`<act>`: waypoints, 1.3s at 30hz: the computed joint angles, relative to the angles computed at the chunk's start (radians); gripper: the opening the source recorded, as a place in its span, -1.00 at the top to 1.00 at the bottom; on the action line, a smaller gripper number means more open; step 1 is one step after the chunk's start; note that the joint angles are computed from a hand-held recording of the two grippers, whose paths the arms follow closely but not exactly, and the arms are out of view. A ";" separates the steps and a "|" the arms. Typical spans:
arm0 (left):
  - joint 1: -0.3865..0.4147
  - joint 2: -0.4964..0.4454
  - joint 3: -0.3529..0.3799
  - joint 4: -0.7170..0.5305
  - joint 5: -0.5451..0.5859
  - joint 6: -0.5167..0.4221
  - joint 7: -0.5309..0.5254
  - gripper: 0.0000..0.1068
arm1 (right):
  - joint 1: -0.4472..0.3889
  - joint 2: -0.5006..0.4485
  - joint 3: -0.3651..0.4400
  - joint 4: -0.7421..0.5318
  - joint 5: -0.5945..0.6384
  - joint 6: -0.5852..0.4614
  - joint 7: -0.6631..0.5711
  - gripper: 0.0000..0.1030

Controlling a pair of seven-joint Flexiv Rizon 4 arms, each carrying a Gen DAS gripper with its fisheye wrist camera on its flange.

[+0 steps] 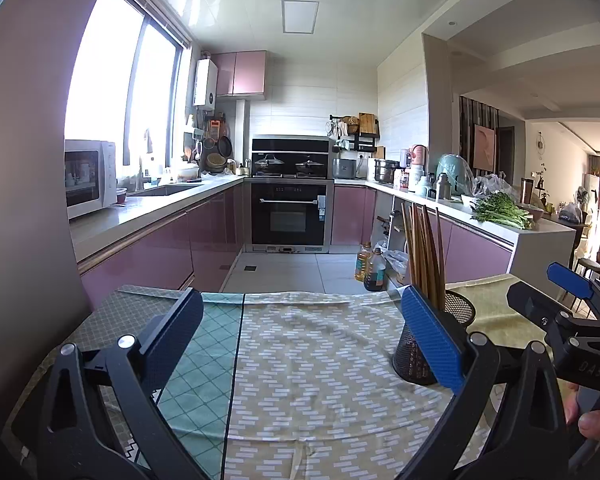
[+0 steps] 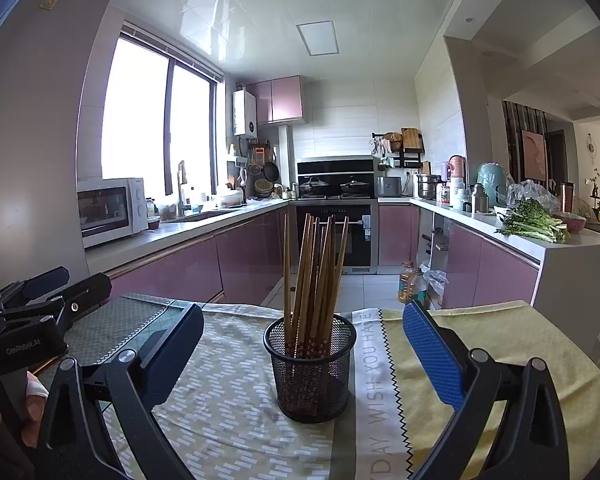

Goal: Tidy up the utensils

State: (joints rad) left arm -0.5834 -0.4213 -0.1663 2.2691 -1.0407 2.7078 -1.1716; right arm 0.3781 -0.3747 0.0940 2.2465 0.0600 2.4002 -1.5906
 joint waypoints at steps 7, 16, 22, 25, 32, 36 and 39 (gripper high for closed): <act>-0.002 -0.001 -0.001 -0.004 -0.009 0.001 0.006 -0.82 | 0.000 -0.001 0.002 0.001 -0.002 0.006 -0.002 -0.88; 0.002 0.003 -0.002 -0.003 -0.015 -0.008 0.000 -0.82 | 0.000 -0.003 0.001 -0.002 -0.001 0.003 0.001 -0.88; -0.001 0.000 -0.001 -0.006 -0.021 -0.006 0.004 -0.82 | -0.004 -0.003 0.002 -0.002 -0.007 -0.001 0.007 -0.88; 0.000 0.001 -0.002 -0.006 -0.020 -0.008 0.004 -0.82 | -0.006 -0.005 0.001 -0.004 -0.011 -0.001 0.007 -0.88; -0.001 -0.001 -0.002 -0.009 -0.023 -0.006 0.008 -0.82 | -0.007 -0.011 0.000 -0.007 -0.013 -0.002 0.014 -0.88; 0.001 -0.001 -0.002 -0.008 -0.020 -0.008 0.006 -0.82 | -0.009 -0.012 0.000 -0.007 -0.017 -0.002 0.017 -0.88; 0.001 -0.002 -0.002 -0.009 -0.022 -0.006 0.008 -0.82 | -0.010 -0.013 0.000 -0.007 -0.020 -0.001 0.018 -0.88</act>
State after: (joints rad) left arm -0.5828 -0.4228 -0.1679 2.2602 -1.0629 2.7013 -1.1633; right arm 0.3679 -0.3882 0.0944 2.2400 0.0404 2.3992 -1.5724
